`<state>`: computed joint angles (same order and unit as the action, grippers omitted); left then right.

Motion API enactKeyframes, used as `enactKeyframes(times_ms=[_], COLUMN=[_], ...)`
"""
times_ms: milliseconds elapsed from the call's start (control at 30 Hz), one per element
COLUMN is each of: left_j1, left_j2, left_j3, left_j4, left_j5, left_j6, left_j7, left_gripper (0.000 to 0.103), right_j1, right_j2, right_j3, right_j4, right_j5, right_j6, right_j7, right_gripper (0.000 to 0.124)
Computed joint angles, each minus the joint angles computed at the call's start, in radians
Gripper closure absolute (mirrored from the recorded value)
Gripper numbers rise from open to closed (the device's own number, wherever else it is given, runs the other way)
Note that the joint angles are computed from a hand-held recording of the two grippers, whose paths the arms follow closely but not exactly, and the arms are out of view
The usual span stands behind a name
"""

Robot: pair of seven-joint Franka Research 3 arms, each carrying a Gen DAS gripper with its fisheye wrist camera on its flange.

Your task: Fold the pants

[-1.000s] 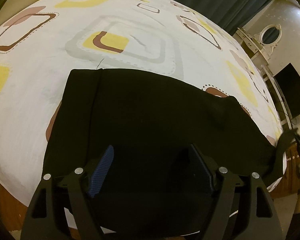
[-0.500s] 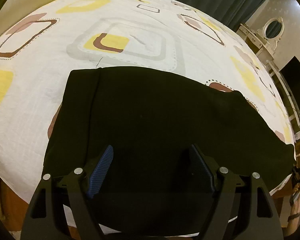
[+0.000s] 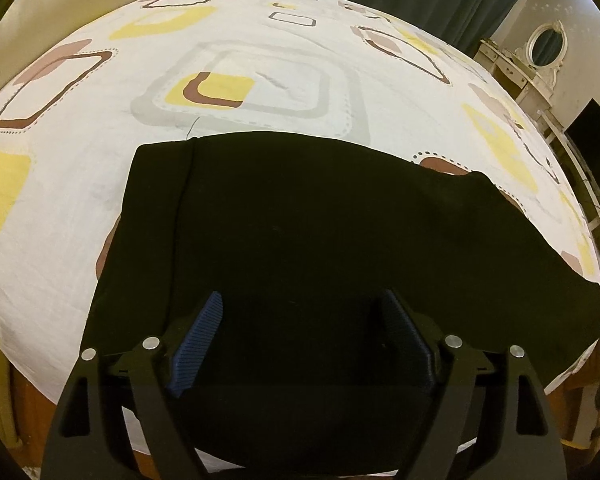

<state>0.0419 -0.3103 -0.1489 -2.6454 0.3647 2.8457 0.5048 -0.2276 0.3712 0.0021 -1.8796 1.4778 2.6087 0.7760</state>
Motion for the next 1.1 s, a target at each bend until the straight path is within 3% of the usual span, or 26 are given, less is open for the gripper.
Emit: enactKeyframes(times_ms=[167,300,367,433,533,600,833,900,1000,1067,1100], left_j1=[-0.001,0.001,0.001,-0.001,0.014,0.020,0.039,0.045,0.055,0.056,0.053], left_j2=[0.003,0.000,0.001,0.001,-0.004,-0.010,-0.028,-0.032,-0.041,-0.043,-0.041], left_j3=[0.000,-0.002,-0.002,0.002,-0.012,-0.022,-0.042,-0.045,-0.047,-0.042,-0.036], left_j4=[0.001,-0.002,-0.004,-0.007,-0.011,-0.012,-0.015,-0.015,-0.019,-0.019,-0.020], left_j5=[0.000,0.010,0.012,0.010,0.024,0.037,0.087,0.098,0.116,0.117,0.112], left_j6=[0.002,0.005,0.009,0.018,0.028,0.029,0.052,0.046,0.042,0.030,0.030], left_j7=[0.001,0.000,0.003,0.008,-0.013,-0.032,-0.074,-0.083,-0.099,-0.103,-0.103], left_gripper=[0.022,0.021,0.021,0.019,0.018,0.018,0.018,0.018,0.018,0.018,0.018], right_j1=[-0.029,-0.015,-0.007,-0.003,-0.029,-0.053,-0.066,-0.065,-0.087,-0.083,-0.076], right_j2=[0.040,0.022,-0.002,-0.023,-0.007,0.042,0.210,0.240,0.280,0.291,0.293], right_j3=[0.009,-0.009,-0.018,-0.026,-0.028,-0.021,0.002,0.010,0.035,0.039,0.038], right_j4=[0.003,0.007,-0.004,-0.004,0.047,0.125,0.367,0.408,0.469,0.497,0.511], right_j5=[0.072,-0.025,-0.075,-0.124,-0.175,-0.213,-0.463,-0.517,-0.560,-0.608,-0.645], right_j6=[-0.052,-0.047,-0.018,0.019,-0.046,-0.137,-0.263,-0.261,-0.330,-0.373,-0.407], right_j7=[-0.015,0.036,0.044,0.034,0.039,0.051,0.136,0.152,0.164,0.176,0.177], right_gripper=[0.119,0.117,0.111,0.097,0.076,0.071,0.070,0.070,0.054,0.055,0.065])
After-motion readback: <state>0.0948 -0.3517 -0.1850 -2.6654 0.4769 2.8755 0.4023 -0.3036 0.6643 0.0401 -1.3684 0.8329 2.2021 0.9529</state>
